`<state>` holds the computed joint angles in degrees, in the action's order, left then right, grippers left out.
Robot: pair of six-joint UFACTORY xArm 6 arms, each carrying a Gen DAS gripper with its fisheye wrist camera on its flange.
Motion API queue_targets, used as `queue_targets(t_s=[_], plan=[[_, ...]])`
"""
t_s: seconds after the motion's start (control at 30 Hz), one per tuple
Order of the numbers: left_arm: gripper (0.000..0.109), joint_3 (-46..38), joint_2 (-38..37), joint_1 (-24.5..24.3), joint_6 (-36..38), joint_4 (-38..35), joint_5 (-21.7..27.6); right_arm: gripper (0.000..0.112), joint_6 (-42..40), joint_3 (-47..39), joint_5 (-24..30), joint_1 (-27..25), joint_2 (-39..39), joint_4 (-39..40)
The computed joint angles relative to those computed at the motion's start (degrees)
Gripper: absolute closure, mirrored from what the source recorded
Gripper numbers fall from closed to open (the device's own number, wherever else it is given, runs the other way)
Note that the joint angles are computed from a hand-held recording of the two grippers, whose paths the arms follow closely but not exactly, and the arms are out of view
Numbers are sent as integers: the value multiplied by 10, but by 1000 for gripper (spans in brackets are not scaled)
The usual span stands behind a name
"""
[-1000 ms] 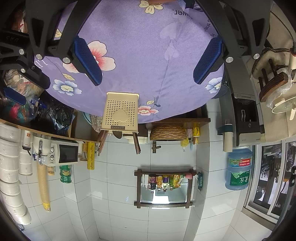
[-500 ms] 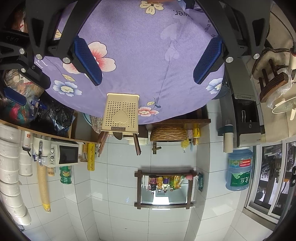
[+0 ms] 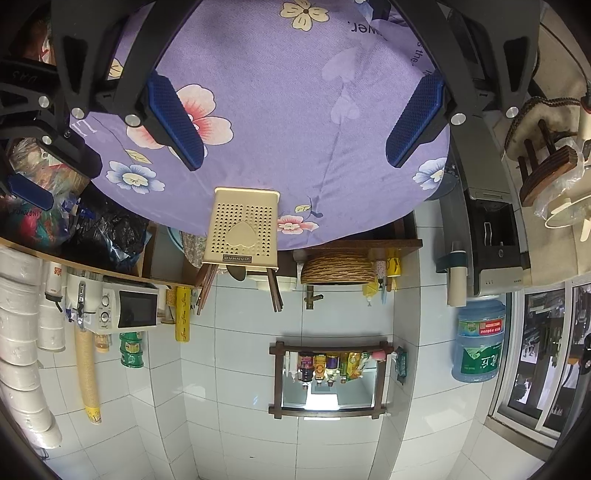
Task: Organize utensils
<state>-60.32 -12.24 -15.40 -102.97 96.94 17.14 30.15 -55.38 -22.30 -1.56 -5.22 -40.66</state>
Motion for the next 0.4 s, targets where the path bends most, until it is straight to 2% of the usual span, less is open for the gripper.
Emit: queue_targets(t_s=[0.4], plan=[[11, -1, 1, 2, 22, -16, 2, 15, 11, -3, 1, -2, 0, -12]])
